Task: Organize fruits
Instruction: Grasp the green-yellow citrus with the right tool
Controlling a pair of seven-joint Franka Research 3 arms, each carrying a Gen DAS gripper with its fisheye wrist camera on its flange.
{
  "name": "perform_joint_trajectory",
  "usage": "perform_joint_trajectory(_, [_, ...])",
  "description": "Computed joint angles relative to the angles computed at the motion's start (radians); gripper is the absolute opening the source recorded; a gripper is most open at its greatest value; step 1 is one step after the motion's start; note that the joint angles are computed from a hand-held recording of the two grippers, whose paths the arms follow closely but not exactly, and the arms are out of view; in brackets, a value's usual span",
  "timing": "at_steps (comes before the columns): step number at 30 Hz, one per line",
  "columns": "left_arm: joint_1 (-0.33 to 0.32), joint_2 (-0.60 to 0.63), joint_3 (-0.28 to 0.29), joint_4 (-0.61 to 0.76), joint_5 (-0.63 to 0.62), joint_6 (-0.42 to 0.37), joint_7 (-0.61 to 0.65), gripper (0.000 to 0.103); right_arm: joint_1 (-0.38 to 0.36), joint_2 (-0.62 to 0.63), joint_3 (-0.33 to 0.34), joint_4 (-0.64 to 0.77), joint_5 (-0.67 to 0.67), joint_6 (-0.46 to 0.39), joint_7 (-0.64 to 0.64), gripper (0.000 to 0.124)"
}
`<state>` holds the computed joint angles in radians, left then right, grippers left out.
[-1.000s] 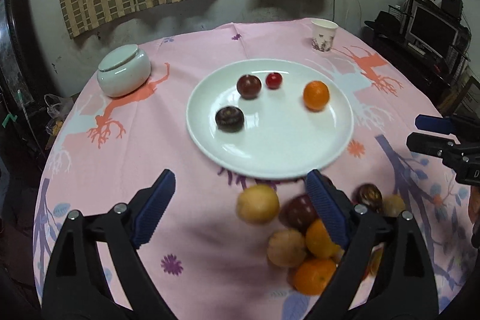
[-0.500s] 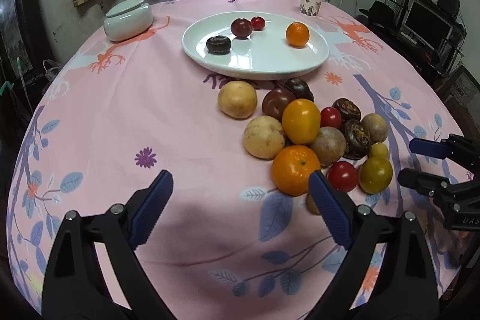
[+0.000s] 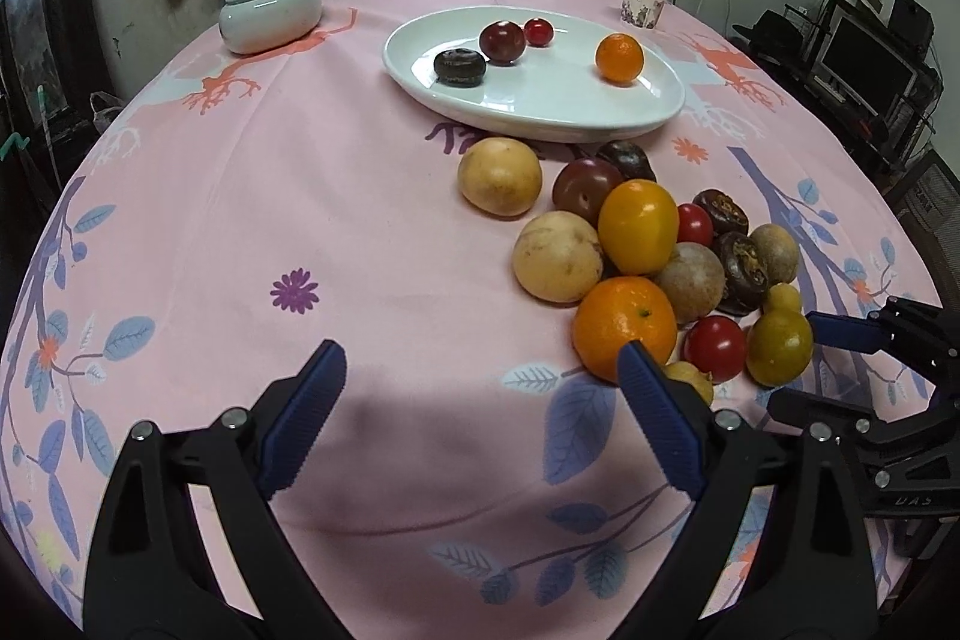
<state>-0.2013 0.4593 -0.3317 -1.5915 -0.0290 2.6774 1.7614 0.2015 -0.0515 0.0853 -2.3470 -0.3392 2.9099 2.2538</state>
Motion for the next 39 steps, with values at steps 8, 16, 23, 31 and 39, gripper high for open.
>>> perform_joint_trajectory(8, [0.005,0.01,-0.002,0.005,-0.015,-0.001,-0.006,0.093,0.007,0.023,-0.01,0.03,-0.053,-0.039,0.044,0.062])
perform_joint_trajectory(16, [-0.005,0.015,0.008,0.004,0.027,0.008,-0.032,0.093,0.038,0.058,-0.018,0.103,-0.13,-0.2,0.161,0.063])
perform_joint_trajectory(23, [0.013,0.021,-0.011,0.005,-0.007,-0.004,-0.004,0.093,0.036,0.046,-0.036,0.086,0.012,-0.163,0.158,0.063])
perform_joint_trajectory(31, [0.033,0.027,-0.029,0.013,-0.062,-0.029,0.033,0.093,0.035,0.039,-0.024,0.077,-0.029,-0.122,0.229,0.063])
perform_joint_trajectory(39, [0.034,0.019,-0.029,-0.001,-0.08,-0.005,0.048,0.093,0.04,0.053,-0.032,0.084,-0.128,-0.112,0.289,0.044])
